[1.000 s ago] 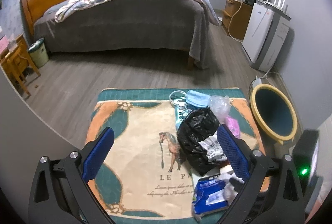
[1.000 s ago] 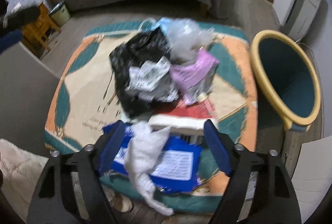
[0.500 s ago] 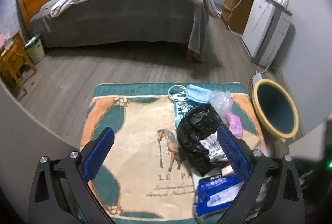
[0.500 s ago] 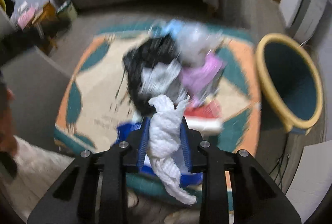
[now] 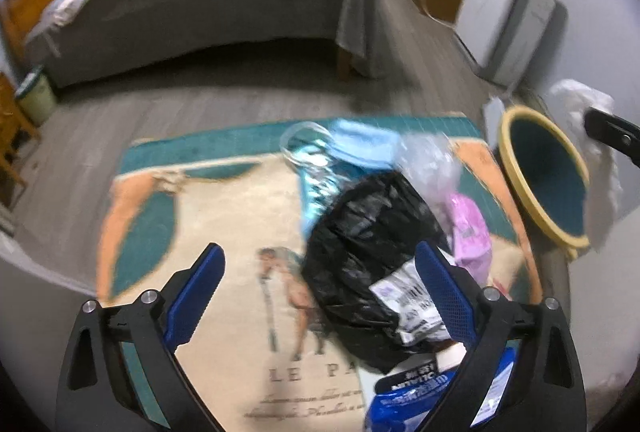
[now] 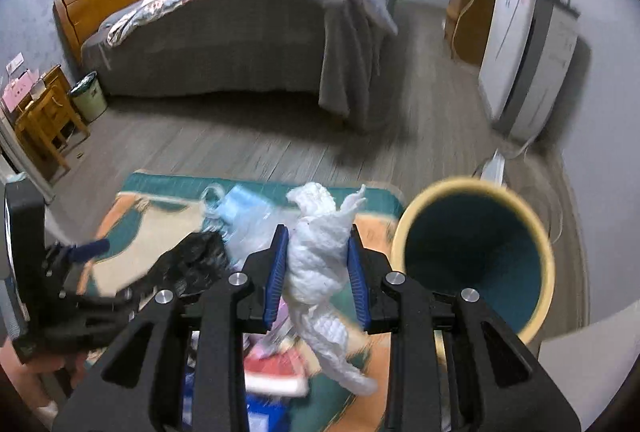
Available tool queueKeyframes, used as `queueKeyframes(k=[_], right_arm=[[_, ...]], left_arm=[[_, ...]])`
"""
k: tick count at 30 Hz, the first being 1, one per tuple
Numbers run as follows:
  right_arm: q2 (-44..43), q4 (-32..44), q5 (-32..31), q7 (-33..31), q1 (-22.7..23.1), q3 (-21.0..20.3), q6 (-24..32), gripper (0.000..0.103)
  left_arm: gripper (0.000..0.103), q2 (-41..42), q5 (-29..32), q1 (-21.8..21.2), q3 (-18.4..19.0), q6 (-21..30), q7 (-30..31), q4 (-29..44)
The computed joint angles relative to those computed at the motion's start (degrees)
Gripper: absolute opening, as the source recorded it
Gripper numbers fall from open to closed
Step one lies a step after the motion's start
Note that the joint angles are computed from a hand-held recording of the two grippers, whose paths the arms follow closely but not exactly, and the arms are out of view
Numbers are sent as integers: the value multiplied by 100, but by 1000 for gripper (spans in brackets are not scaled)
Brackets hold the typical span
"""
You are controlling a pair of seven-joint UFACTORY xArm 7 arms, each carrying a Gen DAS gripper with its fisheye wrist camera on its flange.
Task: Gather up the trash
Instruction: 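Carry the tissue into the bin and open the right gripper while the left gripper grasps the black bag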
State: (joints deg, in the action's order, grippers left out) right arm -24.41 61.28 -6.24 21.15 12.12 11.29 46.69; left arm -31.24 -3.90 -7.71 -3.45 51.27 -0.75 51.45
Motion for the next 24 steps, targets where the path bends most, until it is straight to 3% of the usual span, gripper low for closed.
queueKeyframes(k=[6, 9, 11, 13, 14, 16, 17, 24], right_arm=[[234, 31, 655, -292, 179, -265, 93, 29], [213, 26, 681, -421, 212, -236, 114, 29], [162, -8, 681, -472, 216, -223, 101, 29], [146, -21, 673, -497, 201, -220, 90, 29], [128, -35, 678, -506, 198, -221, 84, 29], [92, -62, 685, -529, 189, -227, 63, 29], [66, -76, 657, -515, 175, -208, 61, 29], [-147, -168, 769, -527, 172, -268, -16, 29]], left_arm=[[95, 258, -286, -87, 169, -118, 239, -225], [88, 410, -637, -140, 324, -113, 360, -231], [70, 498, -1003, -213, 477, 6, 525, -202], [58, 506, -1312, -243, 573, 51, 699, -220], [44, 474, -1301, -206, 531, -2, 730, -242], [38, 388, -1263, -161, 466, -103, 799, -270], [24, 341, -1232, -152, 434, -152, 833, -281], [21, -129, -647, -39, 158, -312, 786, -294]])
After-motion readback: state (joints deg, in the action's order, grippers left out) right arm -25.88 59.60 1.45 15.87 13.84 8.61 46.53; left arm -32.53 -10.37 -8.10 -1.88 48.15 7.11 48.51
